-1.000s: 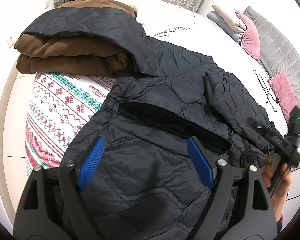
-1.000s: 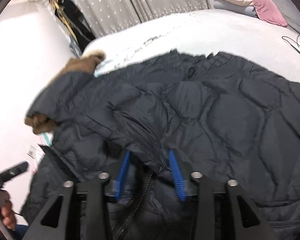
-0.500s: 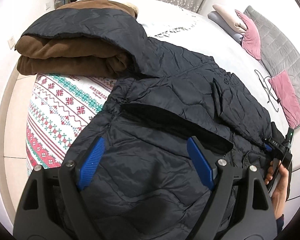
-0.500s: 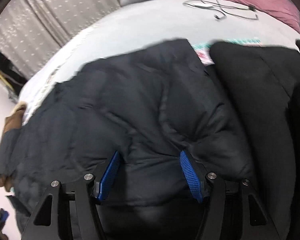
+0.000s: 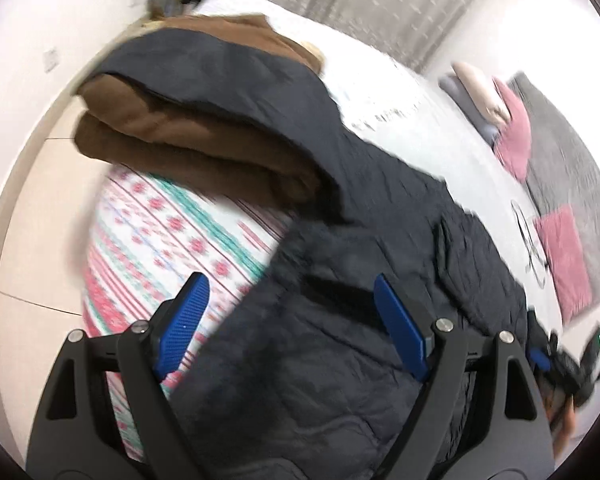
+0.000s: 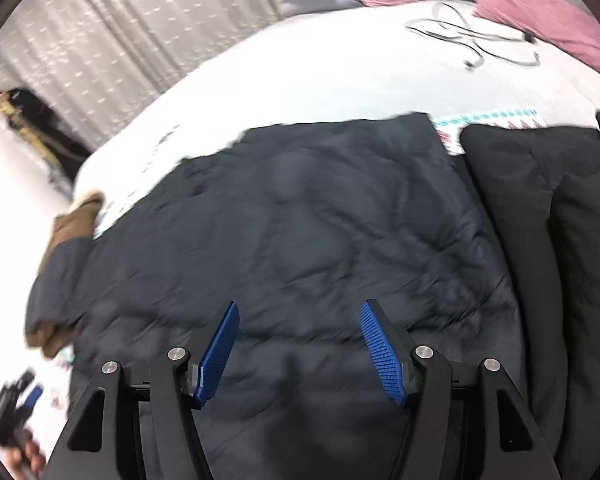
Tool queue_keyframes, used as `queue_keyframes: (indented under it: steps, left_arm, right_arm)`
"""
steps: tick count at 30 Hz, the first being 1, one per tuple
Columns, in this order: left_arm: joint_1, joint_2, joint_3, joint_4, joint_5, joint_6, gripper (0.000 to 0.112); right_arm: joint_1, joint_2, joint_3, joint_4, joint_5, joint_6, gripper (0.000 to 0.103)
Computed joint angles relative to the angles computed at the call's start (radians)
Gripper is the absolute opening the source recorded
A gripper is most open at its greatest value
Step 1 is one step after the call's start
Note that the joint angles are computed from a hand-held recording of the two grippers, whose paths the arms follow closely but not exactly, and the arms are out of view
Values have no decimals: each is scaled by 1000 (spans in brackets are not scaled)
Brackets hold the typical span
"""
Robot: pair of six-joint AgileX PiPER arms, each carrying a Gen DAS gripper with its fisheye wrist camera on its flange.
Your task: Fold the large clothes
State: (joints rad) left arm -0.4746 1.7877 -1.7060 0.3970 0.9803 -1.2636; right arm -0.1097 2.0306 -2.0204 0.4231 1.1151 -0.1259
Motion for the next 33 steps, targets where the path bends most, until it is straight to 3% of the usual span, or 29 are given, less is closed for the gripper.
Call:
queue_keyframes:
  steps: [4, 9, 12, 18, 20, 26, 30, 32, 33]
  left_arm:
    - [81, -81, 116, 7, -64, -68, 85]
    - [184, -176, 222, 0, -98, -39, 85]
    - [287, -232, 280, -45, -146, -8, 85]
    - [603, -258, 415, -449, -406, 211, 85]
    - [669, -226, 423, -587, -454, 323, 85]
    - [718, -112, 396, -874, -562, 562, 82]
    - [700, -38, 331, -864, -574, 541, 68]
    - [687, -26, 310, -801, -580, 492, 47]
    - [675, -23, 293, -726, -569, 438, 46]
  right_arm:
    - [54, -163, 182, 24, -45, -26, 71]
    - [34, -385, 507, 191, -84, -146, 73]
    - [57, -454, 637, 240, -118, -171, 76]
    - [172, -406, 705, 223, -220, -206, 76]
    - [181, -386, 710, 199, -250, -173, 76]
    - [180, -365, 713, 178, -296, -153, 76]
    - [192, -345, 698, 148, -317, -143, 76]
    - [191, -331, 690, 140, -317, -136, 76]
    - [189, -327, 690, 136, -320, -133, 76]
